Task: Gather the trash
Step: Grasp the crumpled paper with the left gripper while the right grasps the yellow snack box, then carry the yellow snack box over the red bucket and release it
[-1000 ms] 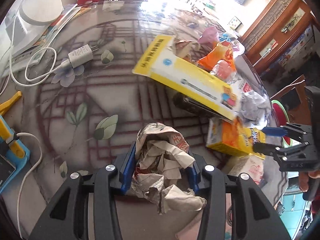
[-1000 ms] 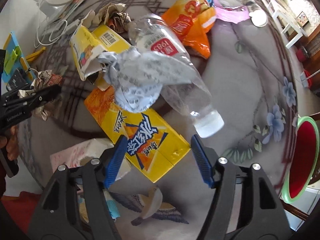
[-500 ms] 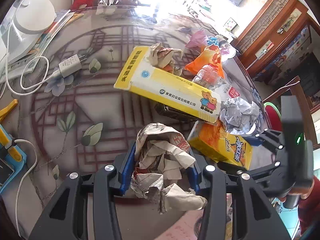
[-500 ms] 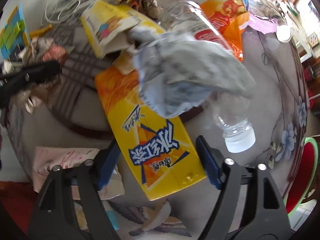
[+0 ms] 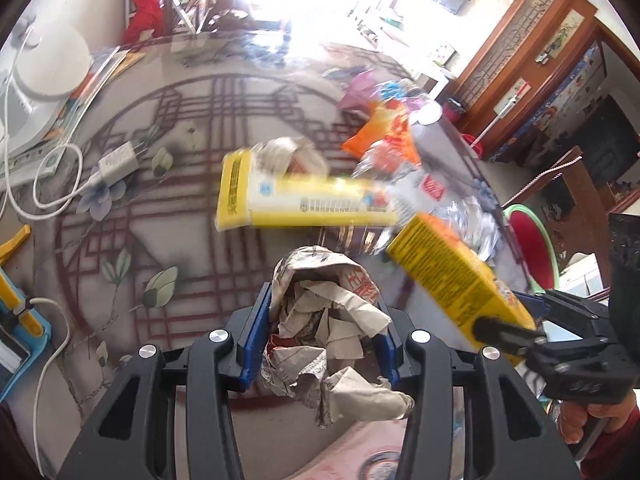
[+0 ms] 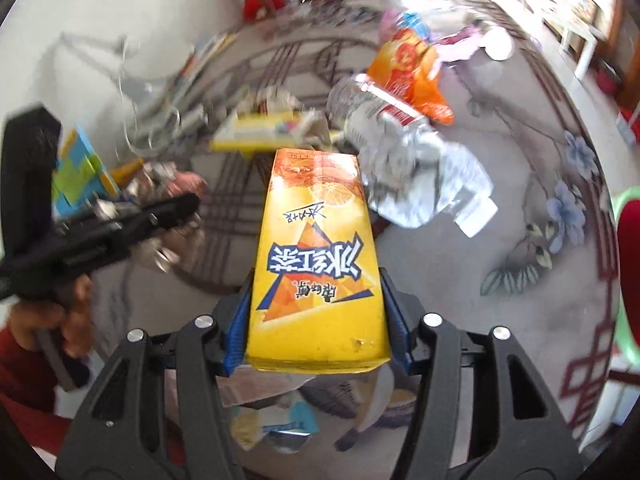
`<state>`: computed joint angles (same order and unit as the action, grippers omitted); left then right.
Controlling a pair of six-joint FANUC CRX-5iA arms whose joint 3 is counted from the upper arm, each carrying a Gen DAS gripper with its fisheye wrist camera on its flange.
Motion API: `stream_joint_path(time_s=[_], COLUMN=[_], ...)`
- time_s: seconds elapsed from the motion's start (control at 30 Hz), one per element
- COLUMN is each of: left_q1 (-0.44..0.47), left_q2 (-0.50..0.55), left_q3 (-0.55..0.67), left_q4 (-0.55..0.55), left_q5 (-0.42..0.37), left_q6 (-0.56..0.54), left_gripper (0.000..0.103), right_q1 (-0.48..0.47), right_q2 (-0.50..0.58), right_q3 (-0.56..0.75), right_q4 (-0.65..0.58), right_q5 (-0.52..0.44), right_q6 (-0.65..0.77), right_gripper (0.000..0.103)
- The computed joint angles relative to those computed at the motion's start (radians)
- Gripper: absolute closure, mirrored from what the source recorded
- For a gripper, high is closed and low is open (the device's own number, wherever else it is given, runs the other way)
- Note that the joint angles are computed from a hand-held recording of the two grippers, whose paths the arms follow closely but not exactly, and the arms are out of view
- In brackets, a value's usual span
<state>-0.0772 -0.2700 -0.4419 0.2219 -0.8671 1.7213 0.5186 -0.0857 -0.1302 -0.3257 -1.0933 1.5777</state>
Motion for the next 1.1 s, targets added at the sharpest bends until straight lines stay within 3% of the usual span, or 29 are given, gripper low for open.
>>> stream_joint_path(time_s=[0.13, 0.37, 0.57, 1.1], left_q1=[-0.035, -0.107, -0.171, -0.287], left_q2=[0.011, 0.050, 0.101, 0.240], left_q3=[0.030, 0.100, 0.175, 0.328], left_q4=[0.002, -0.005, -0.039, -0.108], left_q5=[0.014, 0.053, 0.055, 0.038], left_q6=[0.004, 0.027, 0.061, 0.139], left_gripper=[0.060, 0.060, 0.060, 0.060], right_q1=[-0.026, -0.062, -0.102, -0.302], right_q2=[-0.101, -0.245, -0.273, -0.238], right_q3=[-0.045, -0.120, -0.137, -0.080], right_q4=[-0.008, 0.086, 0.135, 0.035], right_q5=[0.061, 0.144, 0.144, 0.069], right_q6=[-0.083, -0.233, -0.264, -0.130], right_gripper=[0.048, 0.048, 0.048, 0.048])
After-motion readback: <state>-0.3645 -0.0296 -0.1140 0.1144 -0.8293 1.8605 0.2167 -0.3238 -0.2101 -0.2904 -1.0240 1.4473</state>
